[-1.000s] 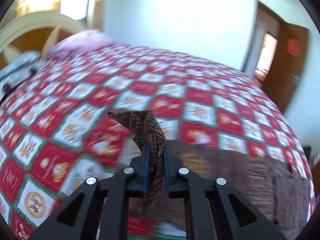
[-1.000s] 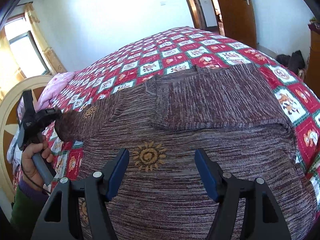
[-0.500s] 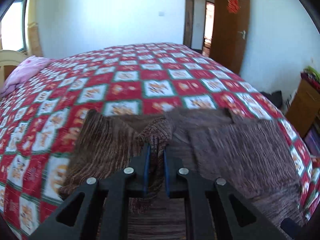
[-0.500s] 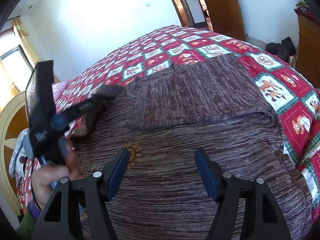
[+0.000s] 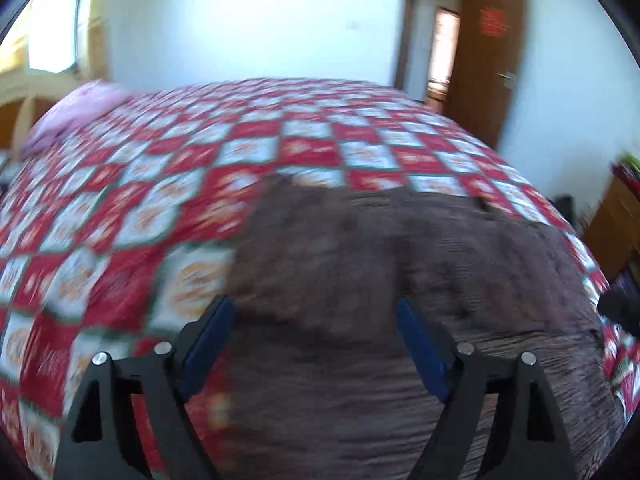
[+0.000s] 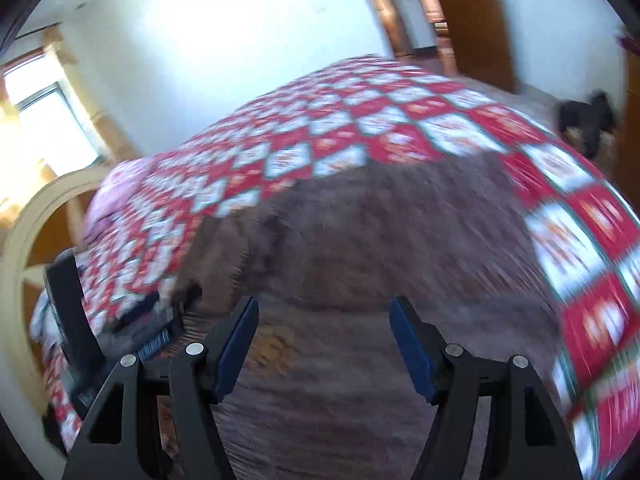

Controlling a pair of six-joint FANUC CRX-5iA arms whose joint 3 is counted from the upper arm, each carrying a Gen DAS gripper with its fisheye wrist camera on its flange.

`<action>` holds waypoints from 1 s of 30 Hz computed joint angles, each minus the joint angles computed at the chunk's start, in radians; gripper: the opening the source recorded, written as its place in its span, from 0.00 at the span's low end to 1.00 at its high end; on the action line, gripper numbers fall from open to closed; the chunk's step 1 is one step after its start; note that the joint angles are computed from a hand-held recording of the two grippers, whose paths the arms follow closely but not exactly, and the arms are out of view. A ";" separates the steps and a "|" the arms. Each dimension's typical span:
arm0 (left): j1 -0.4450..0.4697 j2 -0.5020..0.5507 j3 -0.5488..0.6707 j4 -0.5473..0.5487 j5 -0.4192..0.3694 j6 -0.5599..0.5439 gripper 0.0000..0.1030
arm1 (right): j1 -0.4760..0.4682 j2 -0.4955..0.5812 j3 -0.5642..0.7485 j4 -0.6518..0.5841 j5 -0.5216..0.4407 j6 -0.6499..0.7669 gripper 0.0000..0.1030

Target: Fold small clothes

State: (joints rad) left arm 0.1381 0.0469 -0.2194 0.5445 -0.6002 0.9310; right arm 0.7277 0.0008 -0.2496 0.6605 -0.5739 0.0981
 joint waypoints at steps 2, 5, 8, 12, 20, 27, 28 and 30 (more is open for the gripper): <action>0.021 0.011 0.011 -0.052 -0.013 0.059 0.83 | -0.034 0.083 0.102 -0.072 0.011 0.104 0.67; 0.031 0.031 0.031 -0.138 -0.028 0.170 0.82 | -0.072 0.206 0.268 -0.260 0.025 0.320 0.67; 0.031 0.036 0.005 -0.133 -0.001 0.214 0.82 | -0.091 0.326 0.435 -0.387 -0.037 0.438 0.67; 0.015 0.030 0.008 -0.179 0.015 0.235 0.88 | -0.128 0.461 0.639 -0.568 -0.138 0.568 0.50; 0.018 0.038 0.004 -0.134 0.013 0.184 0.94 | -0.109 0.500 0.682 -0.502 -0.182 0.605 0.08; 0.017 0.041 0.009 -0.138 0.013 0.186 0.95 | -0.090 0.325 0.371 -0.063 -0.034 0.358 0.07; 0.016 0.042 0.012 -0.146 0.012 0.190 0.95 | -0.092 0.330 0.376 -0.061 -0.056 0.362 0.07; 0.016 0.043 0.013 -0.147 0.012 0.190 0.95 | -0.101 0.341 0.375 -0.092 -0.090 0.376 0.08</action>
State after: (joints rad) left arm 0.1541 0.0899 -0.2065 0.3974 -0.5879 1.1213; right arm 0.6269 0.3414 0.1258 0.5688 -0.6640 0.4746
